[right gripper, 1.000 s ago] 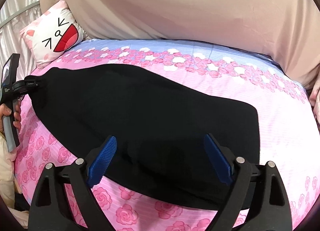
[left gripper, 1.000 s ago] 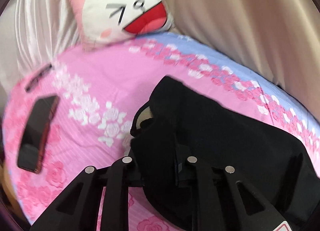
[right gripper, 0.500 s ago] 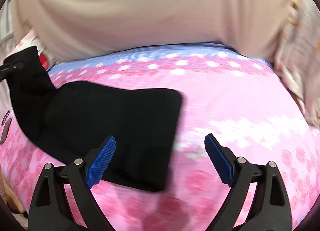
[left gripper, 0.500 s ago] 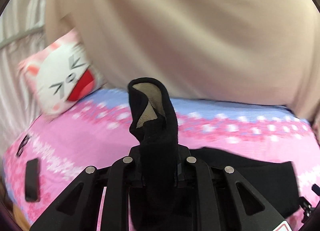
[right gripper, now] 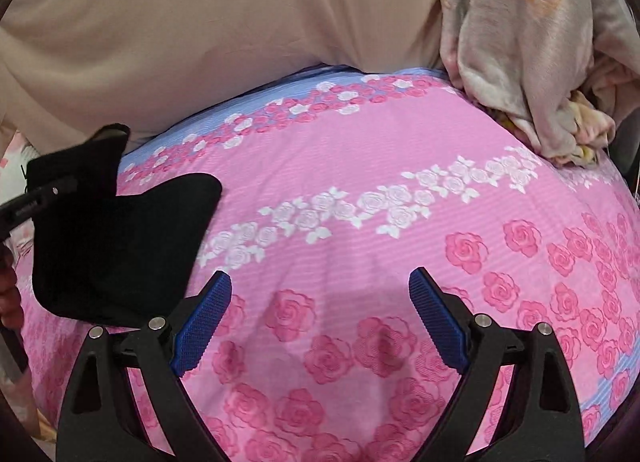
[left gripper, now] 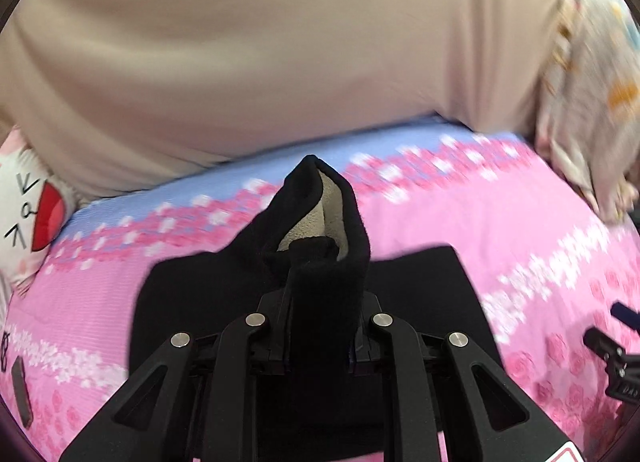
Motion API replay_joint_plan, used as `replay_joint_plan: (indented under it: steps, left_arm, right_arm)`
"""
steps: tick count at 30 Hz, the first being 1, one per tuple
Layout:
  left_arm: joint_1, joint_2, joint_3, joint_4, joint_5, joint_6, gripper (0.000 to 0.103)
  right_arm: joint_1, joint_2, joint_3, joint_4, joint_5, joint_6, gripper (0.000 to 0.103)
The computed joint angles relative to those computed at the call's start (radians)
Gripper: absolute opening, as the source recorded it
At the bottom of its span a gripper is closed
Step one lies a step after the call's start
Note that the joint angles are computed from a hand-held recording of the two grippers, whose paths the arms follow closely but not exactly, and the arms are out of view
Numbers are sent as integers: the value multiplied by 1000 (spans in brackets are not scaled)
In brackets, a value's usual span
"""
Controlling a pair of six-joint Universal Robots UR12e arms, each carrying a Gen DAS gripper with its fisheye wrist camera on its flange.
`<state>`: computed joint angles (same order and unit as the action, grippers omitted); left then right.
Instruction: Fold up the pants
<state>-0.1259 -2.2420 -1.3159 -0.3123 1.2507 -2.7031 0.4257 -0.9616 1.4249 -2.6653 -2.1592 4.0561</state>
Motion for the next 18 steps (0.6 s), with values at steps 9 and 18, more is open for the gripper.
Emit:
replay_joint_plan:
  steps: [9,18]
  left_arm:
    - [-40,-14,-22,-57,84,58,15]
    - [50,76,-85,-200,-245,101,57]
  right_arm:
    - [-12,-14,39,-44,37,-5,88]
    - [-27,10,-2,-84,126,-65,88]
